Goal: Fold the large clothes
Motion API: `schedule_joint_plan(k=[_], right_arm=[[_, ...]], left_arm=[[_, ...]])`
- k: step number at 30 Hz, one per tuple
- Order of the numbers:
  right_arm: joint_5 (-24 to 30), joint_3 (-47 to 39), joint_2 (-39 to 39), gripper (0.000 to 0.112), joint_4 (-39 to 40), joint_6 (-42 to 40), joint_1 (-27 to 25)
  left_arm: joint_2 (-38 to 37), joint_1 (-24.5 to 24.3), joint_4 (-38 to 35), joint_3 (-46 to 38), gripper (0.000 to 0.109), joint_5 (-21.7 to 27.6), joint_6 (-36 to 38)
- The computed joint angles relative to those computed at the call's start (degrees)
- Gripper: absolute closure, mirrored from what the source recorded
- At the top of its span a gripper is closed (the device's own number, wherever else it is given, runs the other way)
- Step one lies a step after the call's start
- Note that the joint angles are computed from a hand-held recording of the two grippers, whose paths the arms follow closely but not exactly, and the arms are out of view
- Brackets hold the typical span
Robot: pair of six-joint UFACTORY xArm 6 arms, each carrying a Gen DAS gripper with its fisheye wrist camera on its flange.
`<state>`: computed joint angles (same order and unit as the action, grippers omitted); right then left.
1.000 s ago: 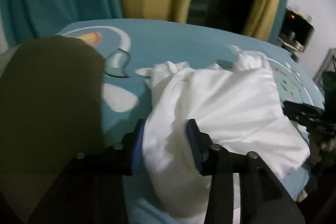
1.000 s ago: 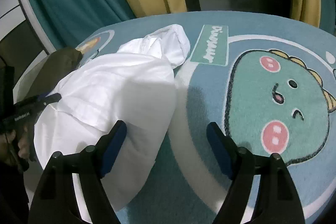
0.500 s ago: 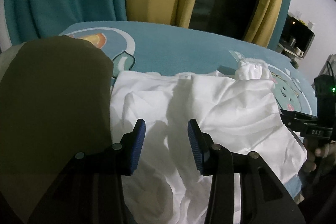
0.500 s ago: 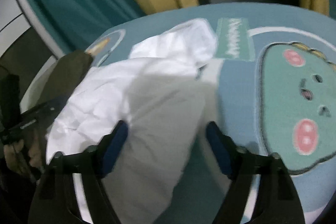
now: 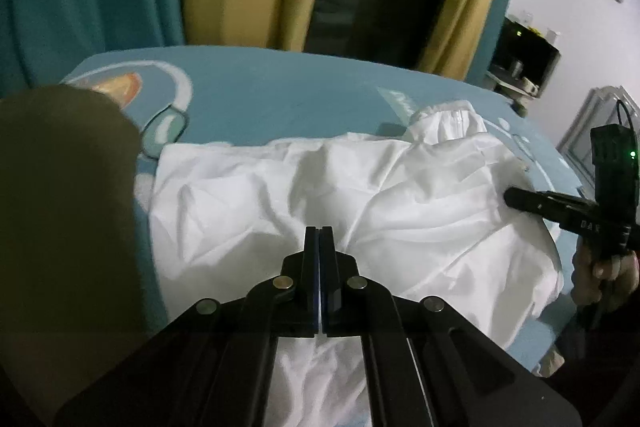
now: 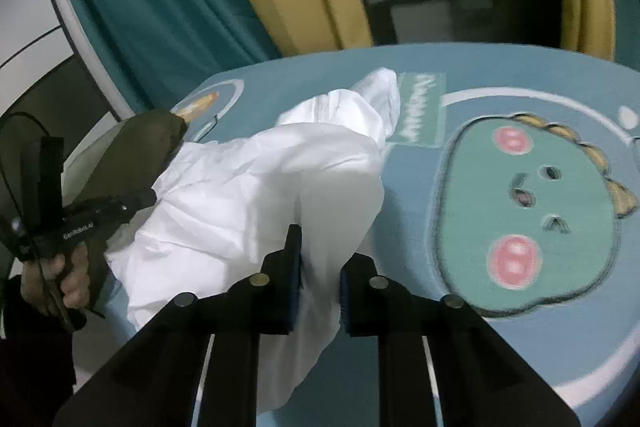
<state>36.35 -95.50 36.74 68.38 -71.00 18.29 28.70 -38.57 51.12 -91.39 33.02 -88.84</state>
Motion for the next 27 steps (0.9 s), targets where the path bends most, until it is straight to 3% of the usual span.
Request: schedule_joint_plan(k=[5,6,8,9,10,15,17,20,24,27], right_arm=[[-2.1,3.2,-2.7,0.097,-1.4,-0.5,-3.6],[-2.7,3.9,-3.3,0.097,-2.0,-0.6,-4.4],[-3.4,4.9,-4.0,0.097,-3.0,-0.9,-5.8],[-3.6,5.2,-4.3,0.097,-3.9,-0.9,-6.7],[-4.0,5.5,-4.4,0.097,-4.6,-1.0,-7.4],[-3.9,4.7,-2.9,0.096,-7.0,0.6,-9.6],[-3.1,4.0,-2.1,0.096,-6.2,0.4,-10.0],[-3.2,3.7,-1.4,0.094,-3.9,-1.1,-9.9],[-3.4,3.2,-0.3,0.092,-1.3,-2.3,-9.7],[-2.6,2.2,0.5,0.091,-0.6,-2.1,-10.0]], left_arm=[[2.6,-0.9,-5.1,-4.7,0.107,2.7,5.7],[3.2,-0.9,-6.1,-5.4,0.100,3.0,6.4],[4.5,-0.6,-8.3,-6.7,0.068,2.1,7.3],[5.0,-0.4,-8.9,-7.3,0.046,1.7,7.2],[5.8,-0.2,-9.4,-8.1,0.043,1.0,6.9],[11.9,1.0,-19.0,-13.9,0.042,-2.9,13.8],[15.1,1.2,-23.2,-17.5,0.041,-2.8,17.1],[20.0,1.1,-24.5,-25.5,0.031,-0.1,19.9],[25.2,1.6,-31.6,-32.9,0.029,-1.8,25.5],[30.9,1.6,-41.7,-40.4,0.029,-5.5,32.3]])
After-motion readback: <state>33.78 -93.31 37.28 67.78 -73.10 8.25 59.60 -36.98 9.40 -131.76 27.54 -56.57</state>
